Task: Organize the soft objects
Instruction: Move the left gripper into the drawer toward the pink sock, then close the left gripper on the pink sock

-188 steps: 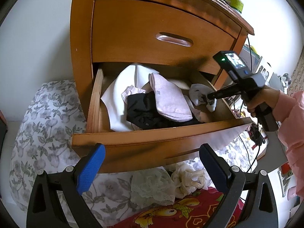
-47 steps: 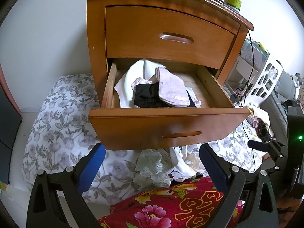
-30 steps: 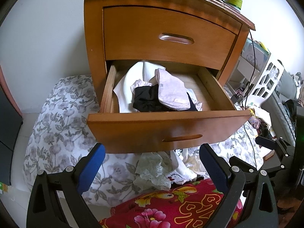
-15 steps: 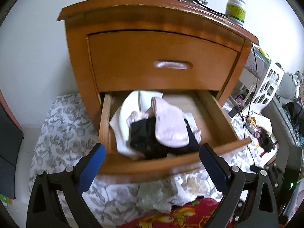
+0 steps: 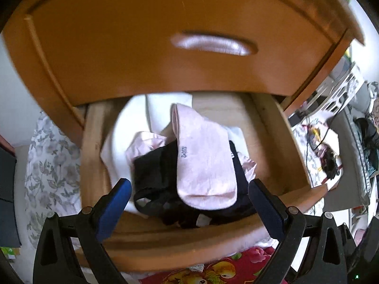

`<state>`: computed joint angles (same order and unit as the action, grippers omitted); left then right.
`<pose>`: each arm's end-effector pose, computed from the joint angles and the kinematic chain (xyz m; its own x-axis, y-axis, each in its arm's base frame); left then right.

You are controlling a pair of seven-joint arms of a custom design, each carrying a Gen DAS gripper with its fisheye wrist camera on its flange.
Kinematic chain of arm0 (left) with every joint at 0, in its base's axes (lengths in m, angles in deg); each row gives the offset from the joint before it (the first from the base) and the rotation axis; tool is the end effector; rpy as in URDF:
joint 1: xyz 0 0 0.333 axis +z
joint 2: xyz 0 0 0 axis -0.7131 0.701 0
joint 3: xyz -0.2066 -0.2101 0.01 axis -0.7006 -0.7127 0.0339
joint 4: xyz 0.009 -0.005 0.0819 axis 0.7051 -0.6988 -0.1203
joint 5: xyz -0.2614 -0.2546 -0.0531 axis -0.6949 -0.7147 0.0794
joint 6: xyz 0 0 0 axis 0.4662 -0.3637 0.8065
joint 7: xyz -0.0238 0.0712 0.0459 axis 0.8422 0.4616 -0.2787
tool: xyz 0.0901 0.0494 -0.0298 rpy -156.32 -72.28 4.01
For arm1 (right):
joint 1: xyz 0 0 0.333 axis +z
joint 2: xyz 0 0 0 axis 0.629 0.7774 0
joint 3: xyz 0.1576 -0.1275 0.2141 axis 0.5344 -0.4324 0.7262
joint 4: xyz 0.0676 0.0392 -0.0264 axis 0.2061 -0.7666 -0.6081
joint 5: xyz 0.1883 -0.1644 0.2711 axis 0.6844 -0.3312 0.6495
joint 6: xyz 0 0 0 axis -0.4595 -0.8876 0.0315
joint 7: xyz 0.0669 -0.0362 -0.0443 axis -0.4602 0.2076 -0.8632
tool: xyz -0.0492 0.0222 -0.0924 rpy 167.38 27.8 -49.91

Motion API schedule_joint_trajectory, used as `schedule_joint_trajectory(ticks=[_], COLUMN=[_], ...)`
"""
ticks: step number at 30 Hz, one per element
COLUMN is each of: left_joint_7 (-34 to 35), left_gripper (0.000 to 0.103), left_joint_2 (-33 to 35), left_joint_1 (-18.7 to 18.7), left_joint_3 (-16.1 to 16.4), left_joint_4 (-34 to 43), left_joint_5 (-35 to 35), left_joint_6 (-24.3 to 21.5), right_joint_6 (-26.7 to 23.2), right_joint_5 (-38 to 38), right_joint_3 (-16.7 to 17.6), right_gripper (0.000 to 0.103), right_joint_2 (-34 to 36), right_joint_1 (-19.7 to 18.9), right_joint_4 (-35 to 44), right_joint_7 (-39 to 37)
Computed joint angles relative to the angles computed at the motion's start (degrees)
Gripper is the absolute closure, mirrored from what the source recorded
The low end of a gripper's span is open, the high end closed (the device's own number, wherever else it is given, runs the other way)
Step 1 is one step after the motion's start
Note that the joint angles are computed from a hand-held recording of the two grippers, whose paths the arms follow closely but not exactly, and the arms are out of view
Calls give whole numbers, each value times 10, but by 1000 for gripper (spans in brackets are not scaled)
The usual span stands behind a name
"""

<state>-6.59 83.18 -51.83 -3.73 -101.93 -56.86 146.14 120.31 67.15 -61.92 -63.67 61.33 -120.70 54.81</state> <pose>0.5274 -0.1623 0.5965 0.1948 -0.9678 0.1594 -0.8765 -0.2447 -0.4146 0.4313 0.1807 0.5281 0.5391 -0.8406 -0.0521 -0.7492 -0.4504 -0.4855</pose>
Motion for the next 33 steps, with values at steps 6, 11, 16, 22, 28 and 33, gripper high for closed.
schedule_joint_trajectory(ticks=[6,11,16,22,28,33], left_joint_7=[15,30,25,33,37,39], left_gripper=[4,4,5,9,13,19], left_joint_2=[88,162,215,255,281,259], left_joint_1=[-12,-30,-46,-57,-57,-48], left_joint_3=[3,12,24,32,38,39], left_joint_4=[100,191,259,311,337,302], left_joint_5=[13,25,32,36,26,12], left_joint_6=[-67,-134,-183,-217,-224,-198], right_joint_6=[0,-3,-1,-1,-2,0], right_joint_5=[1,0,0,0,0,0], right_joint_3=[-1,0,0,0,0,0], right_gripper=[0,0,0,0,0,0], right_joint_2=[11,16,19,22,23,18], right_joint_1=[-4,-7,-11,-13,-15,-15], right_joint_4=[4,6,4,4,3,0], right_joint_7=[-1,-1,3,4,4,4])
